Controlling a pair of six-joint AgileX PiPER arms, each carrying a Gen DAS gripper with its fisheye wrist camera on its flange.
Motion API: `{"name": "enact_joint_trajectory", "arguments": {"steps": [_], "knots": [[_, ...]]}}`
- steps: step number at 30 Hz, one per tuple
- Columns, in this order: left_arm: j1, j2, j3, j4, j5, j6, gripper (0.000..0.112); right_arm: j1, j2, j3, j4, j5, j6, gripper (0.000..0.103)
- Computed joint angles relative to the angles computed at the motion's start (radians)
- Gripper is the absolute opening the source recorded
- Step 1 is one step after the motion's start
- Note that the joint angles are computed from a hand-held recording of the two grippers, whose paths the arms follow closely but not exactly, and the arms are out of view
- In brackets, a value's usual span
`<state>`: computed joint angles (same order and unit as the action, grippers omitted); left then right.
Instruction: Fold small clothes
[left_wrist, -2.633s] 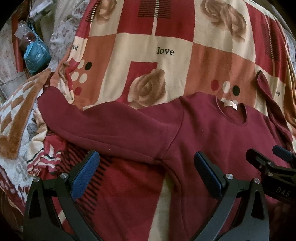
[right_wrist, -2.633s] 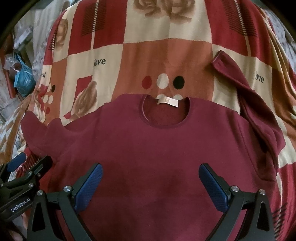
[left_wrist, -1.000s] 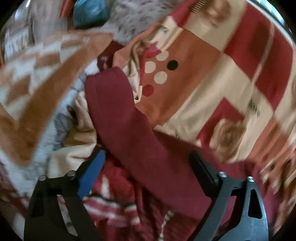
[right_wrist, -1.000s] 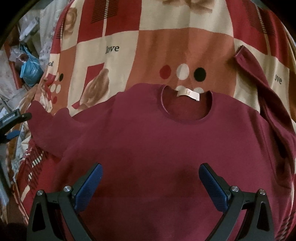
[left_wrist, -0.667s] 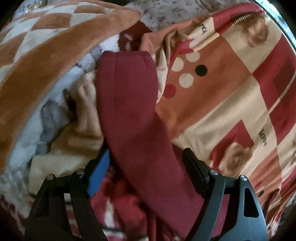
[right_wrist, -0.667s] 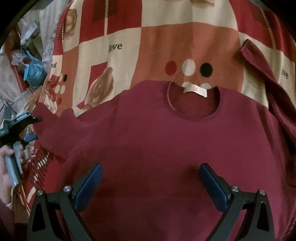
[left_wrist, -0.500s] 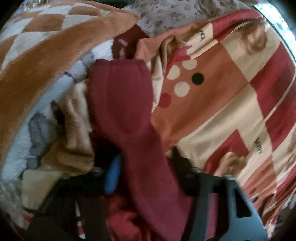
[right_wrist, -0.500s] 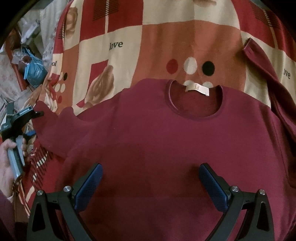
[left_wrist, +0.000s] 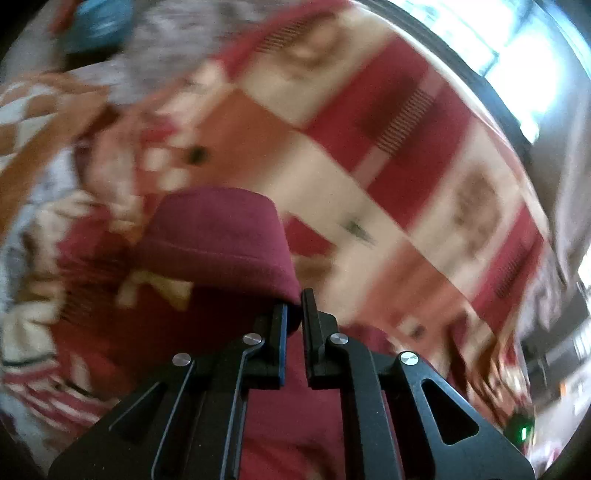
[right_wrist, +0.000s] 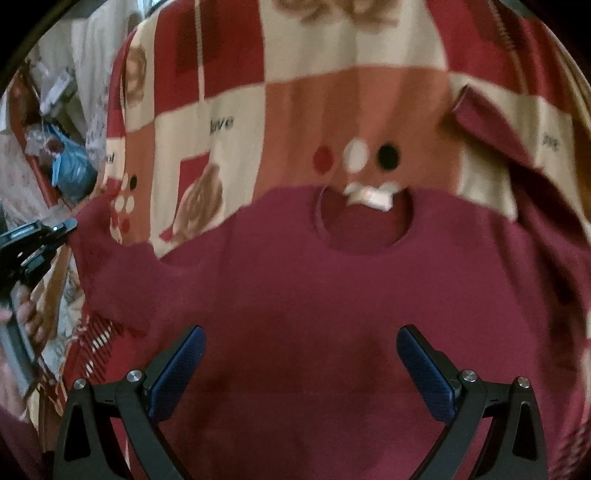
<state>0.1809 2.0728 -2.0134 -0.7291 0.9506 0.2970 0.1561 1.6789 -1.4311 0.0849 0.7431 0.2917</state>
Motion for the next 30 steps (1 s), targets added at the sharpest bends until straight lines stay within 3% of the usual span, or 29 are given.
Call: {"name": "enact_joint_trajectory", "arguments": {"steps": [6, 12, 14, 18, 20, 22, 24, 27, 30], "knots": [[-0.233, -0.108, 0.178, -0.025, -0.008, 0.095, 0.006, -0.105, -0.079, 0.006, -0.004, 0.042, -0.013, 0.103], [-0.434, -0.093, 0.303, 0.047, -0.082, 0.065, 0.006, -0.195, -0.13, 0.055, 0.03, 0.061, -0.043, 0.103], [-0.465, -0.077, 0.312, 0.101, -0.072, 0.034, 0.007, -0.239, -0.131, 0.064, 0.094, 0.078, -0.086, 0.103], [-0.452, -0.104, 0.307, 0.172, 0.036, 0.033, 0.021, -0.301, -0.118, 0.06, 0.224, 0.113, -0.175, 0.103], [-0.414, -0.172, 0.354, 0.175, 0.043, 0.071, 0.032, -0.309, -0.111, 0.057, 0.267, 0.122, -0.203, 0.103], [-0.388, -0.248, 0.422, 0.236, -0.033, 0.053, 0.048, -0.295, -0.087, 0.035, 0.274, 0.121, -0.207, 0.103], [-0.37, -0.31, 0.496, 0.343, -0.148, -0.022, 0.056, -0.255, -0.034, -0.019, 0.218, 0.131, -0.17, 0.103], [-0.335, -0.305, 0.526, 0.496, -0.236, -0.151, 0.056, -0.216, 0.064, -0.123, 0.183, 0.182, -0.157, 0.102], [-0.275, -0.245, 0.503, 0.537, -0.229, -0.226, 0.056, -0.165, 0.106, -0.174, 0.001, 0.218, -0.034, 0.1]]}}
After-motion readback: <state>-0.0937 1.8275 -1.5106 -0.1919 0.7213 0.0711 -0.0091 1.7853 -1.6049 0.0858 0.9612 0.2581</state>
